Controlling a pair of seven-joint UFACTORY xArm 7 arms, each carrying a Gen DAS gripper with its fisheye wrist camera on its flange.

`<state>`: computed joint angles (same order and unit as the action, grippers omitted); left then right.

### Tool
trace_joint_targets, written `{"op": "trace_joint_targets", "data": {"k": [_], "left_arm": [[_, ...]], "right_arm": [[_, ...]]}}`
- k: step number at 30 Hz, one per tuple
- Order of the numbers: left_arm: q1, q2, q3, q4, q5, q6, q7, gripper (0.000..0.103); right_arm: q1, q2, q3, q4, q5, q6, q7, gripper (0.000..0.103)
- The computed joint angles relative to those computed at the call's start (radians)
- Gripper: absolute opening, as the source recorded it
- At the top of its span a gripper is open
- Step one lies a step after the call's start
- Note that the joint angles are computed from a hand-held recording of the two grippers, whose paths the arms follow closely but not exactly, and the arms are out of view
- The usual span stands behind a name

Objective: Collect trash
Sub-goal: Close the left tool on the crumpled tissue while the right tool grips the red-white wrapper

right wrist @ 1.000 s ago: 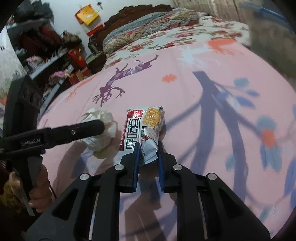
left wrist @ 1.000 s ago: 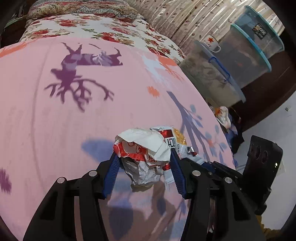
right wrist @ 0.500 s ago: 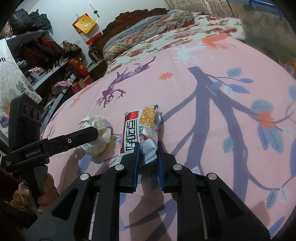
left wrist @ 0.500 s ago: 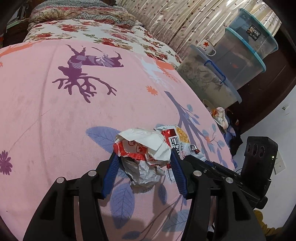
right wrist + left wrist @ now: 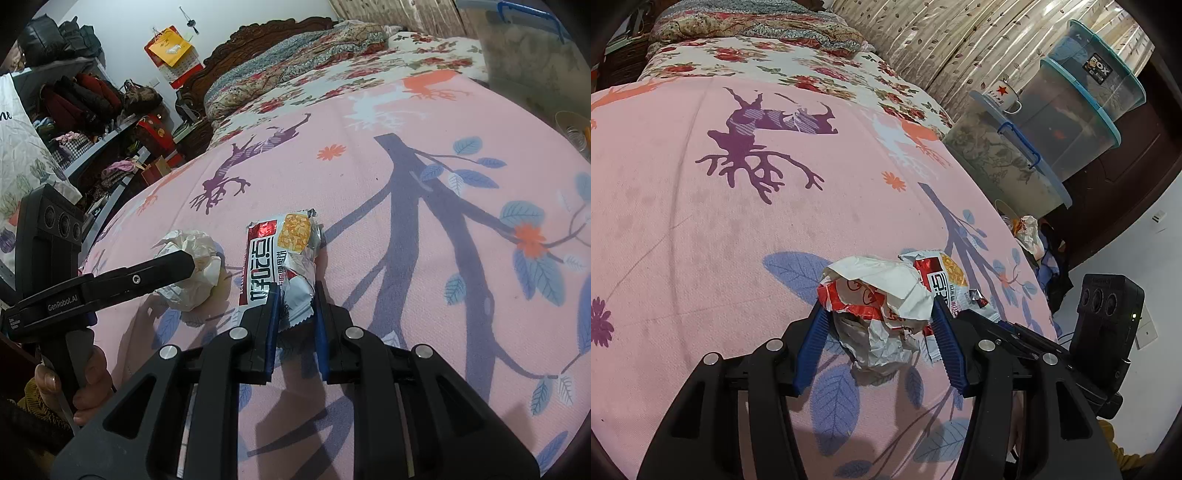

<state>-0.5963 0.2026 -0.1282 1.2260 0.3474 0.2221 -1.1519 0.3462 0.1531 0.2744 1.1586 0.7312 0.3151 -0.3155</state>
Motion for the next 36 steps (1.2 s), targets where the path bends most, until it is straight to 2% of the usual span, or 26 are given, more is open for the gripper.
{"op": "trace_joint_targets", "data": {"k": [8, 12, 16, 36], "left_arm": [[-0.002, 0.0, 0.002, 0.0, 0.002, 0.0, -0.004, 0.053], [-0.001, 0.0, 0.001, 0.0, 0.002, 0.0, -0.004, 0.053], [-0.001, 0.0, 0.0, -0.001, 0.0, -0.003, -0.002, 0.054], [-0.002, 0.007, -0.003, 0.016, -0.007, 0.012, 0.022, 0.057]], "right_arm": [[0.002, 0.0, -0.004, -0.002, -0.013, -0.006, 0.008, 0.02], [0.017, -0.006, -0.016, -0.017, -0.085, -0.036, 0.079, 0.02], [0.007, -0.01, -0.013, -0.025, -0.086, -0.05, 0.111, 0.02], [-0.006, -0.009, -0.005, -0.025, -0.077, -0.049, 0.103, 0.02]]}}
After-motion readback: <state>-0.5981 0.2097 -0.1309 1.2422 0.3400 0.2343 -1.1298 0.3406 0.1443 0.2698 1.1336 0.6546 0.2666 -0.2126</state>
